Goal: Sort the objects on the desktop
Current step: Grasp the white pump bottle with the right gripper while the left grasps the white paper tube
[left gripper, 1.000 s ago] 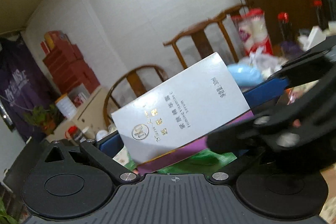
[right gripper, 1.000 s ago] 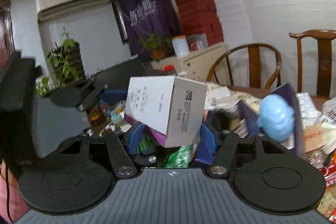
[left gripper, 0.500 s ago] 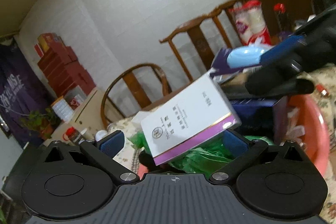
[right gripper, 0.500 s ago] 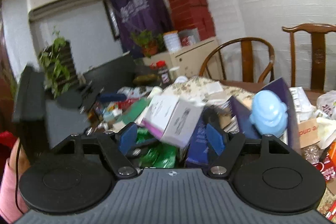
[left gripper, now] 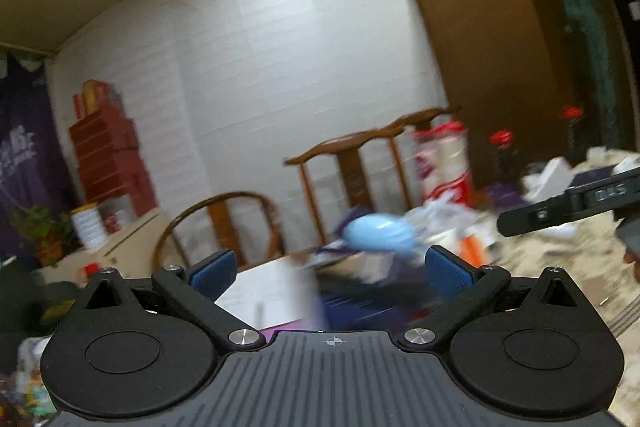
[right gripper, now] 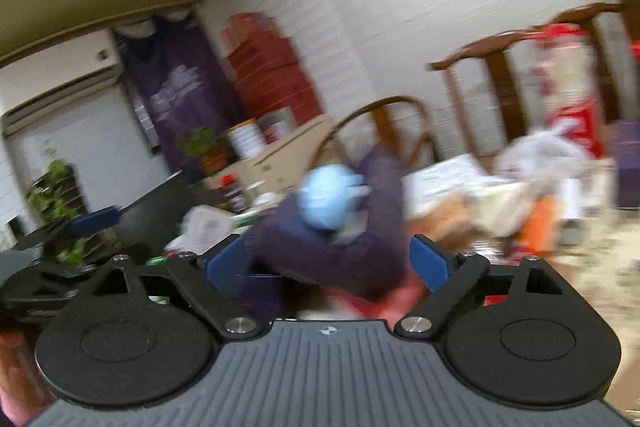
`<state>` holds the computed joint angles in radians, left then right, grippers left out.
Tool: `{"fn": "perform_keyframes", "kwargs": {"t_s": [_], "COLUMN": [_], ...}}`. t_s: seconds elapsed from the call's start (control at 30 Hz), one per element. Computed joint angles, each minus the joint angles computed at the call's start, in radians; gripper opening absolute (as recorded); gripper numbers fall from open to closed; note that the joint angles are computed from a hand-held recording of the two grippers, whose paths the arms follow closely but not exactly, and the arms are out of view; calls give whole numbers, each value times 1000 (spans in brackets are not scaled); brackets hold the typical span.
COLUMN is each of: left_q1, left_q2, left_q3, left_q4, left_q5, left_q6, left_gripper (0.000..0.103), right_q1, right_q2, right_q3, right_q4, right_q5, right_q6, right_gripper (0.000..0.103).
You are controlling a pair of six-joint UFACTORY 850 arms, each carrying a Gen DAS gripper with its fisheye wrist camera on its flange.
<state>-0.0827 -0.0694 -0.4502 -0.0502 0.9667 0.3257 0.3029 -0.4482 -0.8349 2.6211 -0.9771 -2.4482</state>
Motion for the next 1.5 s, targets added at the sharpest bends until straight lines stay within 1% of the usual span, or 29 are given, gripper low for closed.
{"fn": "perform_keyframes", "kwargs": {"t_s": [0.03, 0.07, 0.17, 0.27, 0.33, 0.43, 0.5, 0.6, 0.67, 0.7, 0.73, 0.77, 0.83, 0.9, 0.97, 1.03, 1.1, 1.2, 1.27, 1.33, 1.37, 1.43, 1.5], "left_q1": [-44, -86, -202, -292, -336, -378, -384, -371, -367, -367, -370, -364, -348, -338, -331, -330, -330, -331, -334, -338, -340, -344, -348], "left_q2": [-19, -42, -143, -284, -386, -521, -598, -666, -706, -726, -734, -743, -751, -758, -766, -777, -785, -805, -827, -857, -877, -921, -978], "left_q3": [-14, -34, -144, -293, -395, -529, -623, -705, -751, -775, -783, -793, -800, -804, -812, -832, -855, -903, -945, -1007, -1043, -1118, -1218], "left_q4": [-32, -59, -148, -271, -350, -497, -569, -557, -595, -641, -674, -676, -634, -608, -611, -662, -711, -759, -771, -793, -799, -816, -927], "left_q5": [7, 3, -53, -120, -151, -156, -202, -274, -289, -287, -287, -299, -333, -351, -358, -356, -358, -358, -338, -351, -352, -352, -357], "left_q6": [3, -3, -1, 82, 163, 297, 355, 341, 367, 398, 416, 409, 352, 304, 295, 334, 386, 441, 471, 537, 572, 649, 794], "left_gripper": [103, 103, 103, 103, 103, 103, 103, 103, 103, 103, 103, 103, 103, 103, 103, 103, 103, 103, 103, 103, 103, 103, 103], "right_q1": [-20, -37, -114, -187, -227, -263, -273, -277, -279, -282, -282, -281, -280, -271, -265, -259, -251, -248, -238, -227, -226, -230, -234], "right_q2": [3, 8, 9, -16, -44, -98, -136, -192, -234, -247, -258, -268, -290, -302, -324, -342, -358, -387, -404, -416, -423, -435, -437], "right_q3": [14, 27, 47, 32, -1, -74, -112, -176, -223, -237, -249, -263, -289, -307, -342, -372, -390, -424, -443, -450, -457, -465, -459], "right_q4": [17, 40, 80, 114, 113, 106, 128, 151, 130, 125, 126, 116, 92, 129, 131, 145, 202, 199, 275, 379, 389, 382, 370], "right_q5": [0, 2, 24, 51, 96, 209, 243, 309, 345, 352, 362, 374, 389, 407, 450, 482, 494, 515, 535, 518, 518, 507, 481], "right_q6": [-9, -20, -26, -16, -27, -80, -159, -239, -234, -234, -235, -229, -219, -256, -257, -269, -313, -307, -379, -491, -508, -481, -473], "right_gripper": [97, 97, 97, 97, 97, 97, 97, 97, 97, 97, 97, 97, 97, 97, 97, 97, 97, 98, 98, 98, 98, 98, 98]}}
